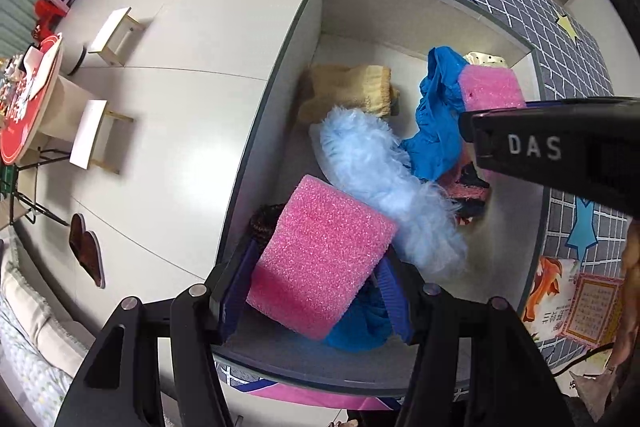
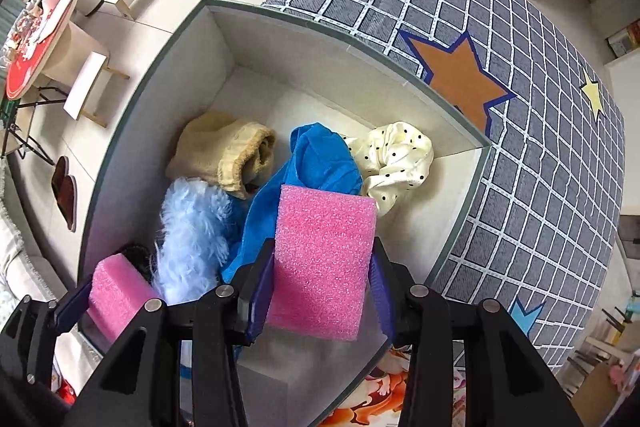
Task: Organize soft objects
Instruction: 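Lower the pink sponges into the box and open both tools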
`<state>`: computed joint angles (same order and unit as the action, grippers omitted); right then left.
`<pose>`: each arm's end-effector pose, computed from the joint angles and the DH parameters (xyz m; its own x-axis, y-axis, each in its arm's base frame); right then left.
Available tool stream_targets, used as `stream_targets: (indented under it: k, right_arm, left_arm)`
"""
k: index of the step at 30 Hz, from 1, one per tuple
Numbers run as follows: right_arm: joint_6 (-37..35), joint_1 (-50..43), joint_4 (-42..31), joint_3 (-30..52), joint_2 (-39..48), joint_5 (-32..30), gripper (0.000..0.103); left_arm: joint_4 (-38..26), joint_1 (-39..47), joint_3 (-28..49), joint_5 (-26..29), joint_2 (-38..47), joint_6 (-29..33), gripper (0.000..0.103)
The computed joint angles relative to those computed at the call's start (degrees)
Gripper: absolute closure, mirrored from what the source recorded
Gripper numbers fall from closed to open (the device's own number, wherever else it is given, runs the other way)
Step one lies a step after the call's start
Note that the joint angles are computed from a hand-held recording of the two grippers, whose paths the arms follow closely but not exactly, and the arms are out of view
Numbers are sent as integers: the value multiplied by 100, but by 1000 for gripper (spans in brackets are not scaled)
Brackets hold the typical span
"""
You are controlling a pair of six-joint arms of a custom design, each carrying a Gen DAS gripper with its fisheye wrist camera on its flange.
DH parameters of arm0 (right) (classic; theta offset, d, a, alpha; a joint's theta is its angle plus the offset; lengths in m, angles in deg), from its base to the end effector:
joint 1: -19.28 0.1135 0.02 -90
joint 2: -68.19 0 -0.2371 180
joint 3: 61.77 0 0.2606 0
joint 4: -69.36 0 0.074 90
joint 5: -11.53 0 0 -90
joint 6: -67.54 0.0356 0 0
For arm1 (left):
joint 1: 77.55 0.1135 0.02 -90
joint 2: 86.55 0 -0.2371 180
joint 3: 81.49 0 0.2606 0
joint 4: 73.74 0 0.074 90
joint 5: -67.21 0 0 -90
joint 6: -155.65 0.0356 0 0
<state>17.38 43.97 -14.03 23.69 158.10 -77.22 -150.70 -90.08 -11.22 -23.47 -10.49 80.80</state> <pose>0.2580 0.1177 0.2209 -0.9642 0.2617 -0.0429 0.2616 0.9652 0.0074 0.2305 -0.0508 0.2086 -0.8784 0.4629 -0.1187 0.4611 0.8863 0.0443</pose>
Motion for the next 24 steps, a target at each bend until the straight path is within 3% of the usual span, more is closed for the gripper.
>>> stream_targets:
  k: [13,14,15,16,17,24]
  right_arm:
    - [-50,-97,17,21,122,-55,58]
    - [-49,-113,17,11,115,-68,56]
    - [-39,-124,16,-3,99,-84,46]
    - [-28,-156,36,-30,59,-105,30]
    - [-14,-164,37,-37,28,-94,23]
    - [-13,-282,24,4,-195,29,21]
  left_arm:
    - [23,-293,22,-141,42,-212,36]
    - [7,-339,29,-170,30,-247,32]
    - [-7,-363,39,-185,33,-262,27]
    - [-21,-394,61,-191,50,-291,26]
    - [-44,-420,62,-186,20,-323,25]
    - [-142,-516,82,-326,-38,-420,24]
